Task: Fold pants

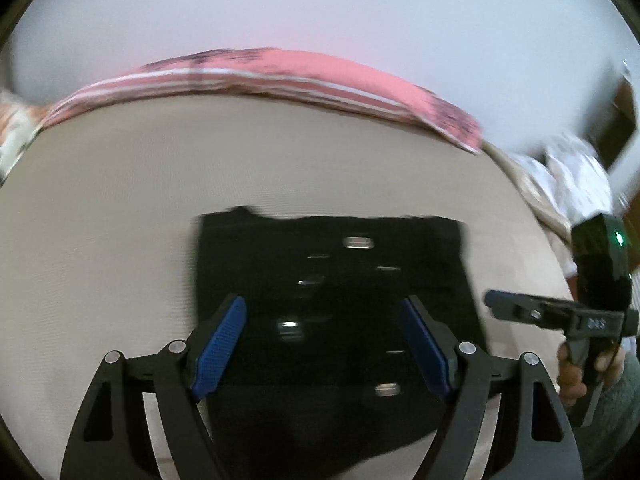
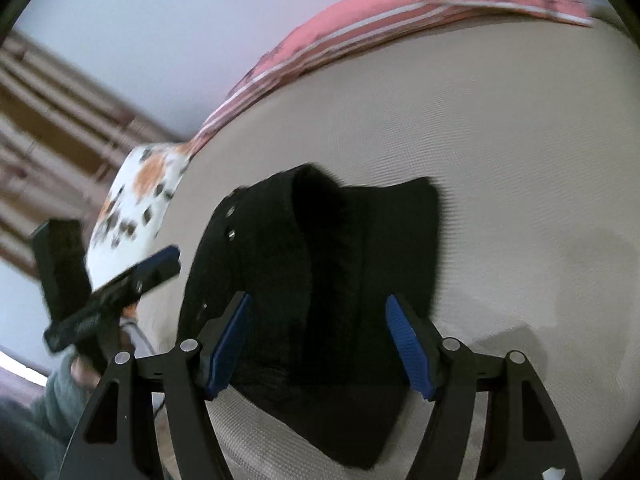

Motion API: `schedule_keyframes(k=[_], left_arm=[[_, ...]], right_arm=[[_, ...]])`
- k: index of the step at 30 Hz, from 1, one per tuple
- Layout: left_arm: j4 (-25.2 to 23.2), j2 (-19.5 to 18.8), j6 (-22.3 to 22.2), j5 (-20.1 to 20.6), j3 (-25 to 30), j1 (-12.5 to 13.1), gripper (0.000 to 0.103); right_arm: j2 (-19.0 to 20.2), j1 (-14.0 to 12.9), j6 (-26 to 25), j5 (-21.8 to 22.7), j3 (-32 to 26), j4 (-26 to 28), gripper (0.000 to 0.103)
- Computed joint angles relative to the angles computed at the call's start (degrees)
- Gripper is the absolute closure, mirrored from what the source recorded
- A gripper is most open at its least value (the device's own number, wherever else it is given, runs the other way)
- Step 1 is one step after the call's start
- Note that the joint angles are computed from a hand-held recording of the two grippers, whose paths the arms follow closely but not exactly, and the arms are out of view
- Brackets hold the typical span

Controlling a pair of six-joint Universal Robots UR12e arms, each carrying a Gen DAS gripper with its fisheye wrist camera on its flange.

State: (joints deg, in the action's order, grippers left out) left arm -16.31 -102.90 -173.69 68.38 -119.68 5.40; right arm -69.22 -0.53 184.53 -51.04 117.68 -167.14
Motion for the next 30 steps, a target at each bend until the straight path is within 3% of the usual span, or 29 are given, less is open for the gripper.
schedule_keyframes(k=[5,8,10,12,14,19,21,23,25,30], left_arm=[[-0.2,-0.7,-3.7,3.7,-0.6,2.4,0.024],[-0.9,-1.4,-5.0,4.9,-0.7,3.1,0.024],[-2.0,-1.9,-5.4,4.7,-0.6,3.3,0.024],[-2.5,-2.3,-5.6,5.2,-0.3,3.0,0.024],[-2.3,-2.6,-5.9,5.3,-0.2,2.9,0.024],[-3.1,-3.1,-7.2,4.6,0.1,3.0,0.023],[-3.4,-3.1,-7.7,4.1,0.1,3.2,0.023],[-3.4,-3.1,-7.8,4.3,0.1,3.1,0.023],[-3.3,-3.0,-7.8,4.6,0.2,3.0,0.023],[-1.7,-2.5,-7.6,2.5,-0.2,3.0,0.023]], right_arm=[[2.5,0.3,-3.4,0.3,-2.7,2.9,0.037],[4.0,-0.4,-4.9,3.2,-3.9,4.3,0.038],[4.9,-0.7,-5.1,5.2,-4.4,4.1,0.045],[5.8,-0.9,-6.5,8.0,-5.1,5.8,0.061],[6.4,-0.9,-7.5,9.8,-5.8,7.8,0.063],[7.8,-0.6,-7.4,11.5,-6.8,6.9,0.069],[7.7,-0.5,-5.7,11.6,-6.6,6.1,0.084],[6.7,0.0,-1.5,9.4,-5.4,2.5,0.091],[4.8,0.8,0.2,6.1,-4.4,0.5,0.093],[1.2,0.9,3.5,3.7,-2.0,-3.5,0.094]])
